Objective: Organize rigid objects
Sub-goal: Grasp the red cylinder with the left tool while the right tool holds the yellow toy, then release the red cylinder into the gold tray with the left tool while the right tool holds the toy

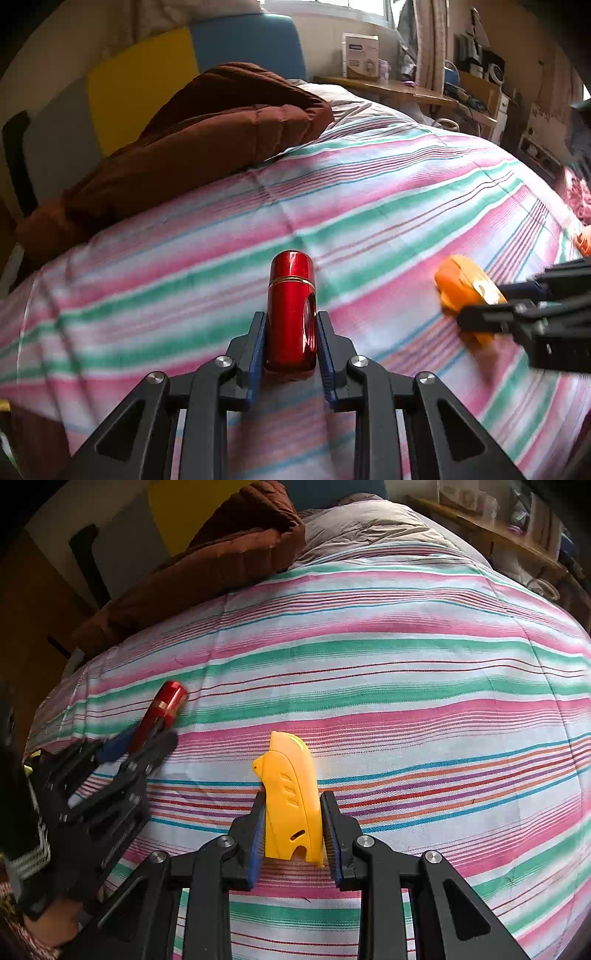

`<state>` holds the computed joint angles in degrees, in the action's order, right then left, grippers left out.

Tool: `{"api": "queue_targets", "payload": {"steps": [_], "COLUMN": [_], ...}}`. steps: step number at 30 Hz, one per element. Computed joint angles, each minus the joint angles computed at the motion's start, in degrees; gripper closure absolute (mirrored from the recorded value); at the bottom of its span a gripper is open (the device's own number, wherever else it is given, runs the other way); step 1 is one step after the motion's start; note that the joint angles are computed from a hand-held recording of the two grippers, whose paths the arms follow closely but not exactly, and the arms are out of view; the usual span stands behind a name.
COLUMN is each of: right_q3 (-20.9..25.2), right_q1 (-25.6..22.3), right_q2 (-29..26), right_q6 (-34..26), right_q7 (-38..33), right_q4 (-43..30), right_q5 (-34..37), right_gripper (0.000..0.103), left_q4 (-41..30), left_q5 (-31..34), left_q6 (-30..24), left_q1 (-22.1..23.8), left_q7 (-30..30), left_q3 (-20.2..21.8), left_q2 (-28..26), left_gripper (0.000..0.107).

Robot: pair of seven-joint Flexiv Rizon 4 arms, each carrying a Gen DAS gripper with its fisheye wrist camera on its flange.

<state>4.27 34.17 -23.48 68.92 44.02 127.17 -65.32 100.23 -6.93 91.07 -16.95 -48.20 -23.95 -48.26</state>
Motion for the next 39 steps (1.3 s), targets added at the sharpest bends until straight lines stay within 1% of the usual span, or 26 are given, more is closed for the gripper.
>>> {"api": "queue_targets", "payload": {"steps": [3, 6, 8, 12, 14, 17, 20, 22, 27, 33, 37, 39], "right_q3": [-0.3, -0.3, -0.2, 0.1, 0.1, 0.1, 0.4, 0.7, 1.9, 1.8, 1.9, 2.1], "right_q1": [-0.2, -0.4, -0.4, -0.4, -0.2, -0.1, 0.0, 0.1, 1.0, 1.7, 1.7, 1.8], "right_q2": [0.1, 0.0, -0.1, -0.3, -0.4, -0.3, -0.2, -0.2, 0.0, 0.3, 0.3, 0.2], "right_q6": [0.6, 0.6, 0.3, -0.3, -0.7, -1.0, -1.6, -2.3, -5.3, -6.1, -6.6, -7.3], "right_q7": [0.9, 0.7, 0.3, -0.7, -1.1, -0.9, -1.3, -2.0, -5.8, -6.4, -6.8, -7.7], "right_q4": [0.2, 0.2, 0.1, -0.1, -0.3, -0.2, -0.2, -0.3, -0.9, -0.8, -0.8, -1.1], "right_q5": [-1.1, -1.4, -1.4, -1.1, -0.9, -1.3, -1.1, -0.4, 2.8, 3.3, 3.4, 4.2], "right_gripper": [0.075, 0.075, 0.075, 0.075, 0.075, 0.075, 0.075, 0.075, 0.075, 0.075, 0.075, 0.075], "left_q4": [3.4, 7.0, 10.4, 15.9, 18.2, 21.9, 26.1, 28.3, 33.1, 36.8, 38.4, 38.9], "left_q5": [0.1, 0.4, 1.0, 3.8, 5.2, 6.8, 8.8, 10.3, 14.9, 18.2, 19.8, 20.1], "left_q6": [1.4, 2.3, 3.6, 6.4, 6.8, 6.9, 7.1, 7.5, 7.8, 7.9, 8.5, 7.9], "left_q1": [2.0, 5.2, 8.9, 14.6, 17.3, 22.4, 29.4, 32.8, 42.5, 52.1, 57.5, 60.7], "left_q7": [-0.7, -1.3, -1.6, -2.3, -3.2, -4.8, -6.3, -7.4, -8.6, -10.2, -11.1, -11.4], "left_q3": [-1.3, -3.9, -7.3, -11.9, -13.8, -17.4, -22.9, -25.5, -32.7, -38.9, -41.3, -42.4], "left_q2": [1.5, 2.9, 3.8, 4.9, 5.3, 5.9, 6.0, 6.3, 6.2, 6.6, 7.4, 7.4], "left_gripper": [0.081, 0.082, 0.082, 0.082, 0.082, 0.082, 0.082, 0.082, 0.082, 0.082, 0.082, 0.082]}}
